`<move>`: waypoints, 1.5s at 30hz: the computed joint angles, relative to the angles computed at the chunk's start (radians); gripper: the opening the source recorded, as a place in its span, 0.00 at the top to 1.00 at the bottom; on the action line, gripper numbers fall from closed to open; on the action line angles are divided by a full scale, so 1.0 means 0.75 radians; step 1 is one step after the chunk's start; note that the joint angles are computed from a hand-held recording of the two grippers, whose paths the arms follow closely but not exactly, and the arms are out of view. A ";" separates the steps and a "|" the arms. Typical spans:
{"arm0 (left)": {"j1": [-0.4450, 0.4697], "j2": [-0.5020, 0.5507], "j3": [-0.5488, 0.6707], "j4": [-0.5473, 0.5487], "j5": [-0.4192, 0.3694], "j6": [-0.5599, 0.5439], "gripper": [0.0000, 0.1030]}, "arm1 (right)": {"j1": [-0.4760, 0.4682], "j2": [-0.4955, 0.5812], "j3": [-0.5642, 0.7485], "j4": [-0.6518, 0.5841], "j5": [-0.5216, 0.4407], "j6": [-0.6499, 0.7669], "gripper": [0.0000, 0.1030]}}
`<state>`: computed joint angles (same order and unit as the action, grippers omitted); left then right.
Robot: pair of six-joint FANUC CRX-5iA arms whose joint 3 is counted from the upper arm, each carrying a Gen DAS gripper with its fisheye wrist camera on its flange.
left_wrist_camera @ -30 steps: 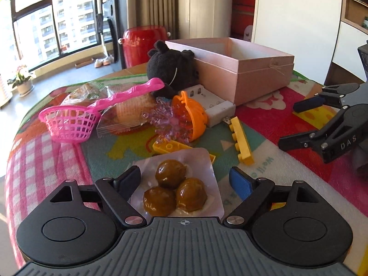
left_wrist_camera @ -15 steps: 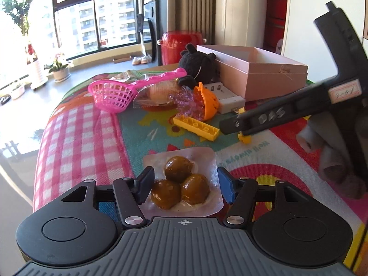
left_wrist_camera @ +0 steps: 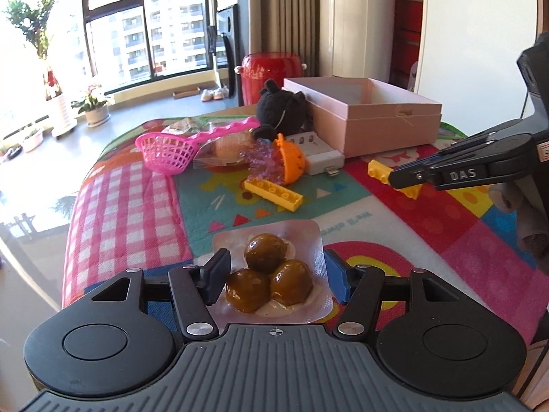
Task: Organize objects
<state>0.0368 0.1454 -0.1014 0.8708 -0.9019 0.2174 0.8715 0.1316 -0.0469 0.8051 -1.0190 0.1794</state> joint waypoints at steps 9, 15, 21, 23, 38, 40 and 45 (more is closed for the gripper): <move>-0.133 0.115 0.239 0.106 -0.118 0.192 0.38 | 0.062 -0.219 -0.187 0.147 -0.085 -0.118 0.89; -0.358 0.442 0.706 0.236 -0.045 0.402 0.35 | 0.017 -0.283 -0.242 0.231 -0.134 -0.224 0.89; -0.401 0.478 0.697 0.340 0.089 0.420 0.38 | -0.127 -0.269 -0.199 0.350 -0.053 -0.298 0.89; -0.375 0.437 0.630 0.336 0.096 0.369 0.38 | -0.200 -0.211 -0.140 0.384 -0.020 -0.279 0.69; -0.089 0.206 0.195 0.044 0.031 0.413 0.38 | -0.118 -0.111 -0.187 0.315 -0.025 -0.313 0.00; -0.099 0.239 0.231 0.037 0.025 0.528 0.38 | -0.106 -0.073 -0.174 0.250 0.004 -0.310 0.00; -0.170 0.259 0.276 -0.095 0.170 0.631 0.38 | -0.064 0.031 -0.123 0.231 -0.041 -0.274 0.00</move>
<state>-0.0907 0.3400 0.1055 0.7998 -0.7742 0.6906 0.8233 0.1548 -0.1395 0.9786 -1.0499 -0.0265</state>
